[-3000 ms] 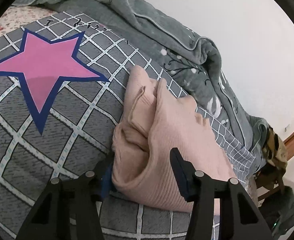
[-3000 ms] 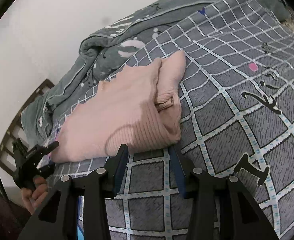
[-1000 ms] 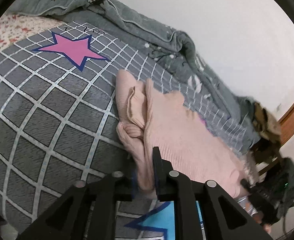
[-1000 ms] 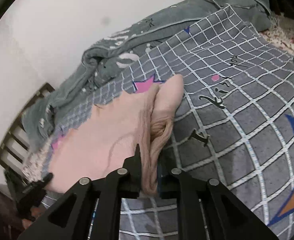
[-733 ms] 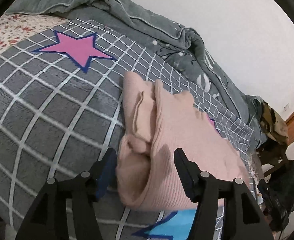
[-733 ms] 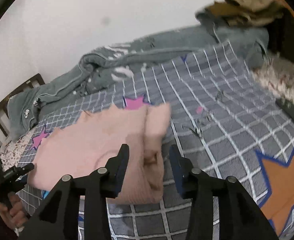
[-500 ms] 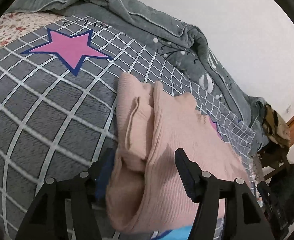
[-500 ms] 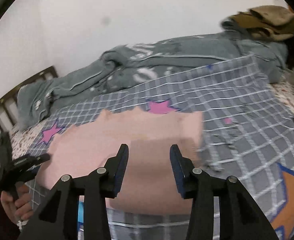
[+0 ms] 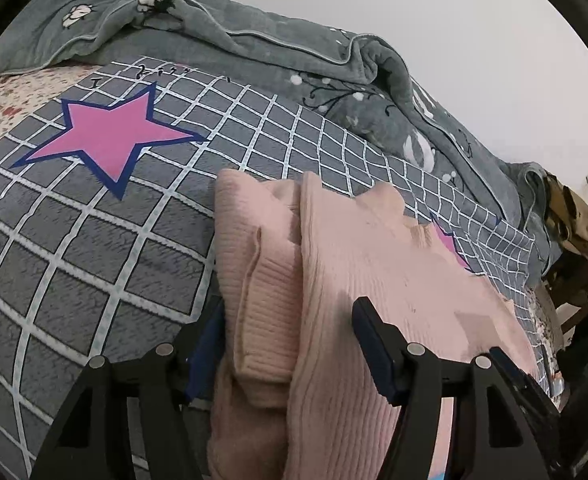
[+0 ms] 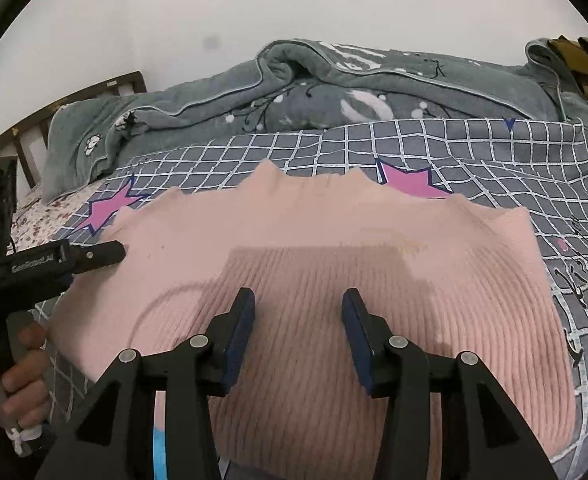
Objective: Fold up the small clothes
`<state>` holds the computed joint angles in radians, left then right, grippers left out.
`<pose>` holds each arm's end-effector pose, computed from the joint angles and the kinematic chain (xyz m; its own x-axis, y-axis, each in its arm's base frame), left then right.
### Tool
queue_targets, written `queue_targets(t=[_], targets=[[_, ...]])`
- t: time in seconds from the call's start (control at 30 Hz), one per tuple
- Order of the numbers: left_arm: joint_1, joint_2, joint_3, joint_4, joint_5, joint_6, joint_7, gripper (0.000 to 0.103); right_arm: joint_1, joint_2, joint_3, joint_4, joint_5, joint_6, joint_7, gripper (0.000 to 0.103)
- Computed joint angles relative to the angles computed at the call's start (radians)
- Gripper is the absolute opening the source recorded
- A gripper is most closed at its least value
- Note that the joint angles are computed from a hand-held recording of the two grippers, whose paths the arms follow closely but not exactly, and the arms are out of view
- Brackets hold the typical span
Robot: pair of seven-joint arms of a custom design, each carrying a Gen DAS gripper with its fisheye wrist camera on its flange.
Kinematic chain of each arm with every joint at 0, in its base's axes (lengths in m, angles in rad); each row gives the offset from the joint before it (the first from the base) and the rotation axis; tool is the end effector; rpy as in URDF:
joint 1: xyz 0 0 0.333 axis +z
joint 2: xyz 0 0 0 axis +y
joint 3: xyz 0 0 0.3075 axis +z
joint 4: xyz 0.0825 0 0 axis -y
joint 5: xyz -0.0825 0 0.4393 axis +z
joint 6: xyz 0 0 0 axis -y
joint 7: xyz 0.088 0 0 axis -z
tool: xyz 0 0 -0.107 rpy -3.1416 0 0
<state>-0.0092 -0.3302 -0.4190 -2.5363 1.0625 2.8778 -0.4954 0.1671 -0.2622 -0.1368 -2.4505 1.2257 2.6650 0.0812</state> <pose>0.4370 -0.2509 0.3833 0.4061 -0.8005 0.4407 -0.5175 -0.5989 -0.6111 0.5229 -0.0112 0.3917 0.5315 -0.8393 -0.1143 -0.5805 -0.2627 -0.7707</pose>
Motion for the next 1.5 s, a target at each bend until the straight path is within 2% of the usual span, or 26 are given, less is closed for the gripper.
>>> queue_targets(t=[0.1,0.27,0.4,0.6,0.83,0.97,1.03,1.1,1.2,1.33,1.5], targets=[[0.026,-0.006,0.004,-0.012,0.031,0.064,-0.037,0.063,0.007,0.027,0.018,0.018,-0.007,0.042,0.021,0.046],[0.112,-0.021,-0.034,-0.027,0.094,0.169,-0.143,0.063,0.018,0.075,0.056,0.050,-0.085,0.127,0.122,0.046],[0.141,-0.020,-0.060,-0.025,0.075,0.185,-0.137,0.063,0.019,0.108,0.075,0.079,-0.214,0.158,0.259,0.046],[0.142,-0.014,-0.066,-0.022,0.003,0.164,-0.055,0.063,0.012,0.160,0.087,0.134,-0.375,0.149,0.446,0.046],[0.176,0.000,-0.086,-0.013,-0.032,0.178,-0.017,0.063,0.006,0.198,0.106,0.165,-0.468,0.169,0.560,0.046],[0.185,0.014,-0.084,-0.008,-0.059,0.191,0.011,0.063,-0.005,0.222,0.115,0.193,-0.563,0.151,0.659,0.046],[0.185,0.013,-0.083,-0.013,-0.084,0.197,0.023,0.063,-0.013,0.237,0.118,0.216,-0.624,0.124,0.728,0.046],[0.203,0.006,-0.106,-0.016,-0.091,0.197,0.016,0.063,-0.021,0.258,0.122,0.247,-0.689,0.092,0.796,0.046],[0.191,0.007,-0.099,-0.017,-0.129,0.188,0.061,0.063,-0.030,0.293,0.128,0.294,-0.758,0.055,0.872,0.046],[0.217,0.007,-0.111,-0.024,-0.159,0.225,0.088,0.063,-0.037,0.321,0.139,0.333,-0.810,0.033,0.925,0.046],[0.277,0.011,-0.152,-0.030,-0.206,0.274,0.127,0.063,-0.044,0.362,0.149,0.385,-0.856,0.018,0.959,0.046]])
